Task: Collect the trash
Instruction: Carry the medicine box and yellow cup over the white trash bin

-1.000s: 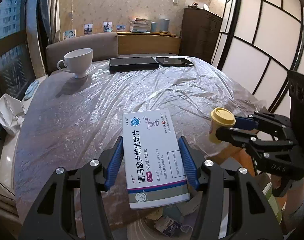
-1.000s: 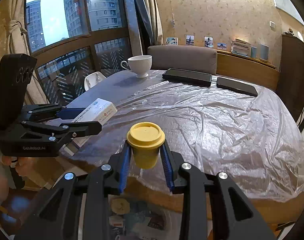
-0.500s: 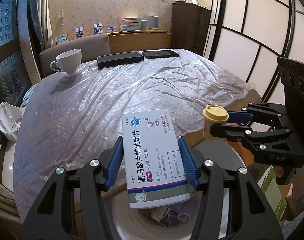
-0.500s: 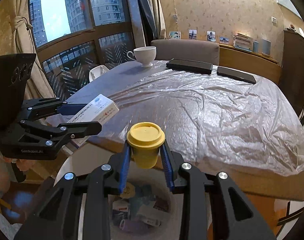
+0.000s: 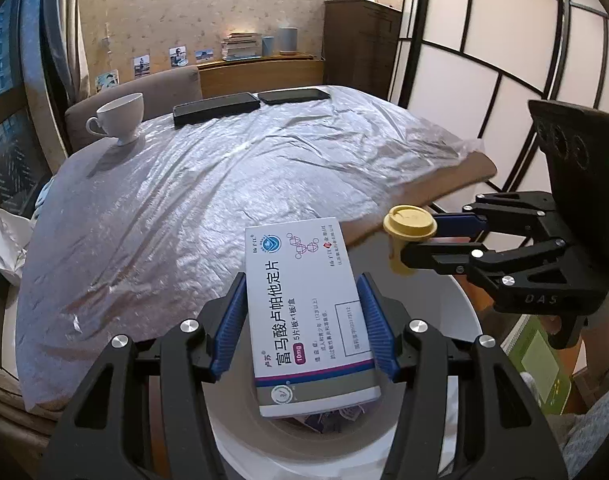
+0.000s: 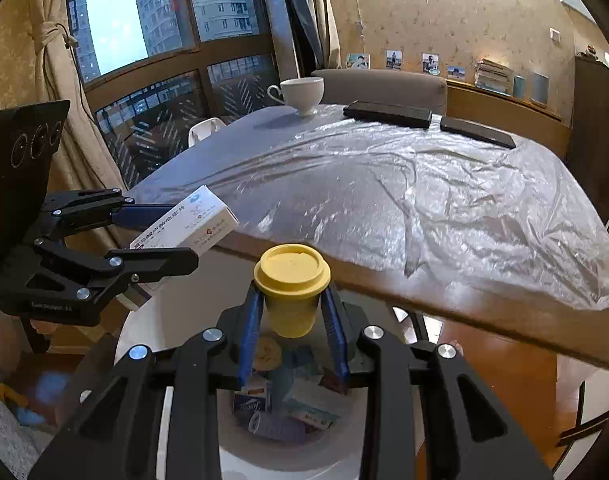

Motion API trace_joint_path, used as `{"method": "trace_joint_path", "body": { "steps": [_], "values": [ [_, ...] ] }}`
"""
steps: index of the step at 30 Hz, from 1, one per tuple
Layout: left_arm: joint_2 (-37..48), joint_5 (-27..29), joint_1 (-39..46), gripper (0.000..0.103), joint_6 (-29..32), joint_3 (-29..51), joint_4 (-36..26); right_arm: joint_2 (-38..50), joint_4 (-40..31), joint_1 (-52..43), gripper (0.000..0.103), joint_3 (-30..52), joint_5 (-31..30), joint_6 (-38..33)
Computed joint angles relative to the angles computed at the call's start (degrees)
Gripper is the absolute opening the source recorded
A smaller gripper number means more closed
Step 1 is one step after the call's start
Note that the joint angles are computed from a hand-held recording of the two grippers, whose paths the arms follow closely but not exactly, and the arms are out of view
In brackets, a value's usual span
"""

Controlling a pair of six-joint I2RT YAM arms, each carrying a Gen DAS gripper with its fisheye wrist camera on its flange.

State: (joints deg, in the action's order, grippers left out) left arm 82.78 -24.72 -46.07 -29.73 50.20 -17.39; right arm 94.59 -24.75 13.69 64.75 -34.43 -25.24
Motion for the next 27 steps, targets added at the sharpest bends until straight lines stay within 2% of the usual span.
{"method": "trace_joint_path", "body": {
  "steps": [12,27],
  "values": [
    [2.71,1.44,-2.5,0.056,-3.15,-1.29,-0.04,-1.17,-0.34,0.14,0.03,-3.79,1.22,-1.78],
    [6.83,4.13,-2.0,0.056,-4.69,-2.71,1.09,1.91,0.51,1.72,0.03,-5.76,4.17,-2.45]
  ]
}}
